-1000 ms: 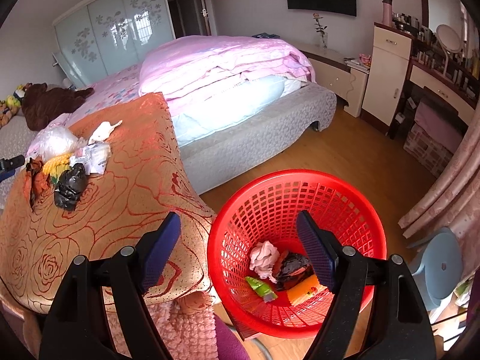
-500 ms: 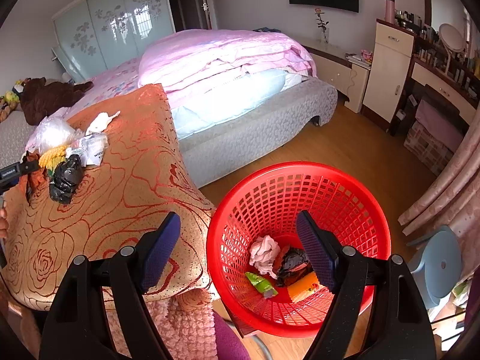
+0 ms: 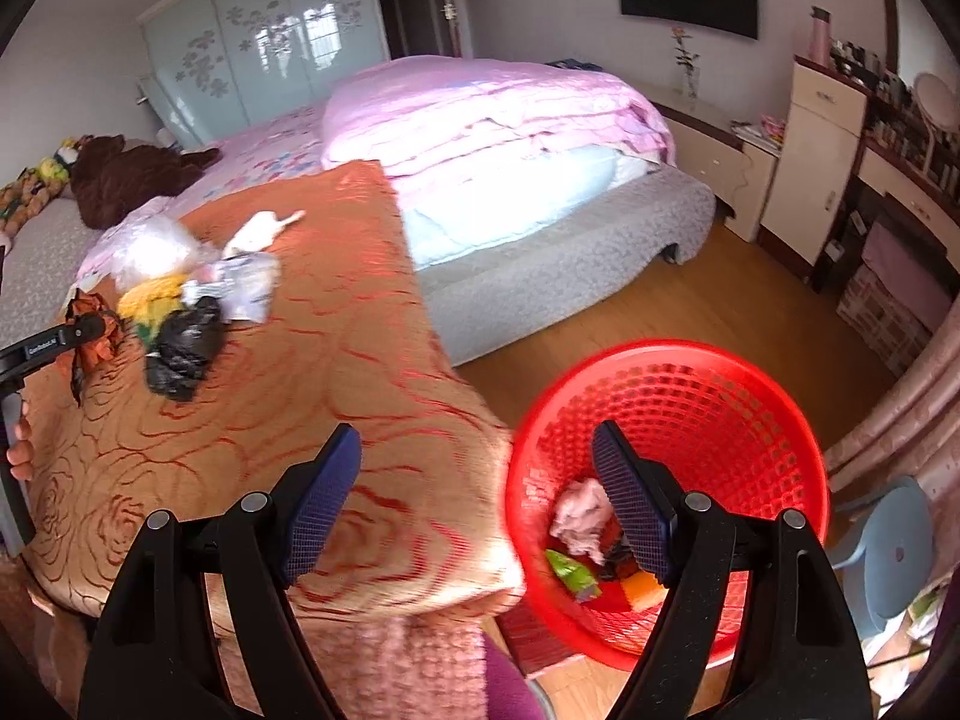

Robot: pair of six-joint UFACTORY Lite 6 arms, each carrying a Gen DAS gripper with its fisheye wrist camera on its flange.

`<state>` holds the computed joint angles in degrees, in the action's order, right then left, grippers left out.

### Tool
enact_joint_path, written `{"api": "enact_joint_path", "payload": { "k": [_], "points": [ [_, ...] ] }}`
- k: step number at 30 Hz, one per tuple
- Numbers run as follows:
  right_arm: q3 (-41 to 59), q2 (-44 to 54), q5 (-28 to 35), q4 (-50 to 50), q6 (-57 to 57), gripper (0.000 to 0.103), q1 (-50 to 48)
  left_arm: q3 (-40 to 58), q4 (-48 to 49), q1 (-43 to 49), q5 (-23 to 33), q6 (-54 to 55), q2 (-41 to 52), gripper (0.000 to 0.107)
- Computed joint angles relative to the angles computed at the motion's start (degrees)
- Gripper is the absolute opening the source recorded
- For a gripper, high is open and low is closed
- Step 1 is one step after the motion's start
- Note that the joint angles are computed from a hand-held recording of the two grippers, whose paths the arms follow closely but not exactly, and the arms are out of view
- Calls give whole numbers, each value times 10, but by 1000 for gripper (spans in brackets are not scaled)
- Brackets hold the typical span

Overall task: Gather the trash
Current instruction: 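Grasp the black plastic bag with the right tool while the left tool holds the brown cloth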

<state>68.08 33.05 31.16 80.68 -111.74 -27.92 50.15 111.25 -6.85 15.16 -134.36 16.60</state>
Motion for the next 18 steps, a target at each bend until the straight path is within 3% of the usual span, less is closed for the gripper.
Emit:
{"api": "enact_joint_path", "payload": {
  "k": [10, 18],
  "points": [
    [-69, -59, -6, 69, -50, 77, 119, -57, 48, -28, 37, -82, -32, 50],
    [-37, -42, -26, 88, -15, 77, 222, -67, 82, -30, 46, -117, -32, 50]
  ]
}}
